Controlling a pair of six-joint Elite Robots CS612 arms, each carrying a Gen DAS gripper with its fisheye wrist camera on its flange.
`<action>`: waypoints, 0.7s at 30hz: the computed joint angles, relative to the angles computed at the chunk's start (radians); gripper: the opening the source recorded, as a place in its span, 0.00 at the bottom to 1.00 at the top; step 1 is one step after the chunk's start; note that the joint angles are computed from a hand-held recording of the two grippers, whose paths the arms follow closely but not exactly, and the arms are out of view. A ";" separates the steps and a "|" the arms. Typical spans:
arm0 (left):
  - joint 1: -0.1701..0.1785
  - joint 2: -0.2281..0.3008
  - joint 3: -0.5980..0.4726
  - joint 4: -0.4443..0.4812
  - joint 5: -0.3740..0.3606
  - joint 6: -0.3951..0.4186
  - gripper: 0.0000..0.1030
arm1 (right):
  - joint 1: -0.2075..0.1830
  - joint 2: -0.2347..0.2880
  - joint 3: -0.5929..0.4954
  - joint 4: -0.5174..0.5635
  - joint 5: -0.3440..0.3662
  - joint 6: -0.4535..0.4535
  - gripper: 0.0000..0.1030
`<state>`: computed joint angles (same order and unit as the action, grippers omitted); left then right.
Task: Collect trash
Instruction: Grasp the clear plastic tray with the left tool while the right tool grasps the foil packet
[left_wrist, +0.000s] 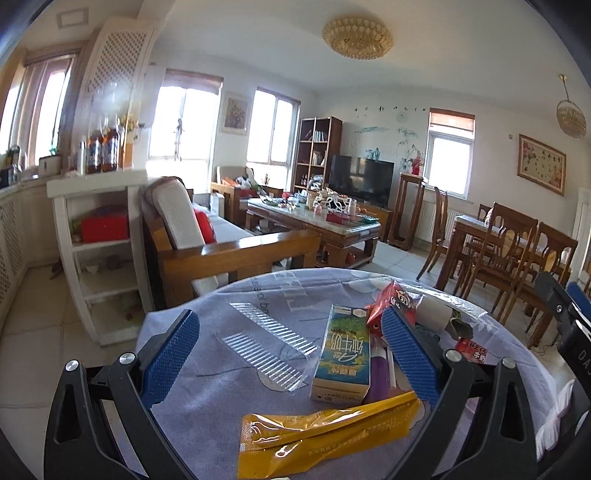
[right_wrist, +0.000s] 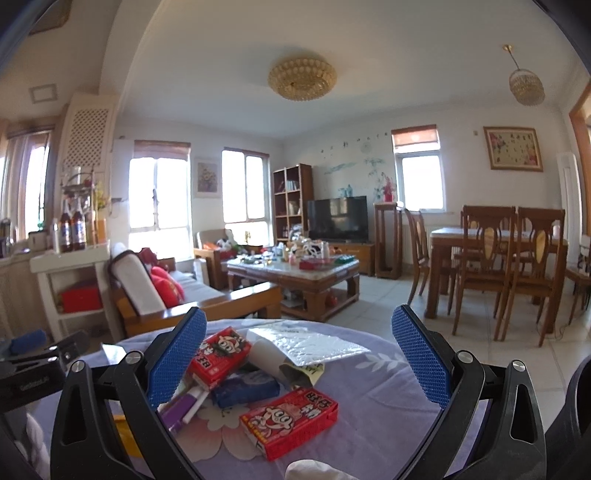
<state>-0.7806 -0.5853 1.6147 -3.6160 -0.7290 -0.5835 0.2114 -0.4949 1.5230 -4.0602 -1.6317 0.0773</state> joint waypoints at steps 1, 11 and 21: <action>0.010 -0.003 0.012 -0.034 -0.048 -0.012 0.95 | -0.008 -0.006 0.007 0.014 0.029 0.018 0.96; 0.130 -0.062 0.056 0.042 -0.435 0.008 0.95 | -0.055 -0.098 0.054 0.297 0.286 -0.131 0.96; 0.217 -0.041 -0.054 0.251 -0.779 -0.136 0.95 | -0.080 -0.098 0.017 0.507 0.393 -0.189 0.95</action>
<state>-0.5640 -0.6260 1.5612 -3.3645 -1.5076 -0.7190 0.1317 -0.5930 1.5401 -3.5527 -1.2386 -0.1116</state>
